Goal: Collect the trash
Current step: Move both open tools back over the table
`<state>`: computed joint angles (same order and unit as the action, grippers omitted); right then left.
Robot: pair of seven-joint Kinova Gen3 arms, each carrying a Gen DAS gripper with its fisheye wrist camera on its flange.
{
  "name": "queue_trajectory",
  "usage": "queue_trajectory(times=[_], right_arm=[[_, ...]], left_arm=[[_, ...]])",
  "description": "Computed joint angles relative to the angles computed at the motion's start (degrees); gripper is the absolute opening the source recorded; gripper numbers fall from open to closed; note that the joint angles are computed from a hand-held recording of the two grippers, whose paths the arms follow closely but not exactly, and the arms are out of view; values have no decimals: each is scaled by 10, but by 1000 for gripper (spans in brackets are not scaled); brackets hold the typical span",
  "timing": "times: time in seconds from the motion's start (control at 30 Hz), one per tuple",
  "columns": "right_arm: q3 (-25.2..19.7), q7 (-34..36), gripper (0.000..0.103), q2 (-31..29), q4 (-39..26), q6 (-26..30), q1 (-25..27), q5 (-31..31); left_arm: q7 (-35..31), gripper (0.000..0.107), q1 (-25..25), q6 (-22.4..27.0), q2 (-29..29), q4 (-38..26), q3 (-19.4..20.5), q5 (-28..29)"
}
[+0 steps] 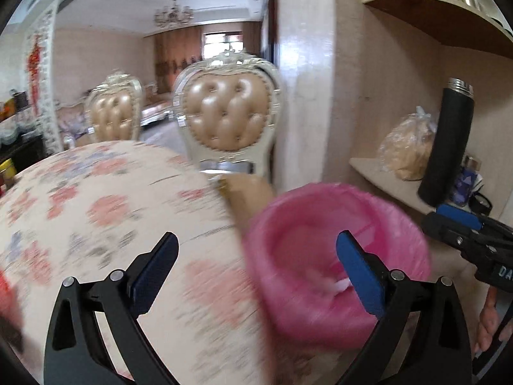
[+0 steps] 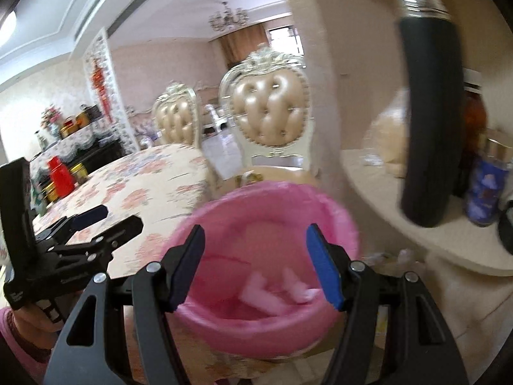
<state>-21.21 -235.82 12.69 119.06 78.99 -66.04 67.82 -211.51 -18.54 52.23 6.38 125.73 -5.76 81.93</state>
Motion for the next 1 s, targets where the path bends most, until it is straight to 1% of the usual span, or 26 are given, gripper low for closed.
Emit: queue_trajectory(times=[0.07,0.1,0.2,0.27,0.37,0.5,0.7,0.77,0.93,0.97,1.0], right_arm=[[3,25,65,19,-26,-14,2,18],[6,34,68,25,-35,-22,2,25],[16,71,70,49,-74,-55,2,49],[24,103,70,67,-108,-74,-5,61],[41,143,77,97,-159,-101,-20,76],[60,227,77,144,-246,-150,-34,77],[80,346,78,215,-377,-217,-47,49],[87,379,78,234,-413,-230,-53,35],[101,482,81,290,-521,-260,-61,-20],[95,506,82,302,-545,-258,-59,-29],[80,529,84,312,-565,-252,-50,-32]], left_arm=[[5,93,-27,13,-5,2,-22,-21],[8,93,-39,20,-5,1,-30,-30],[11,93,-92,56,-4,-4,-60,-55],[17,93,-134,91,2,-16,-81,-81],[-4,93,-192,122,9,-22,-103,-85],[-15,93,-261,146,28,-45,-124,-98],[-4,93,-349,141,70,-96,-133,-99],[14,93,-379,143,89,-120,-132,-95],[74,93,-434,118,131,-179,-121,-82],[84,93,-441,108,137,-189,-117,-79],[95,93,-446,95,141,-196,-114,-77]])
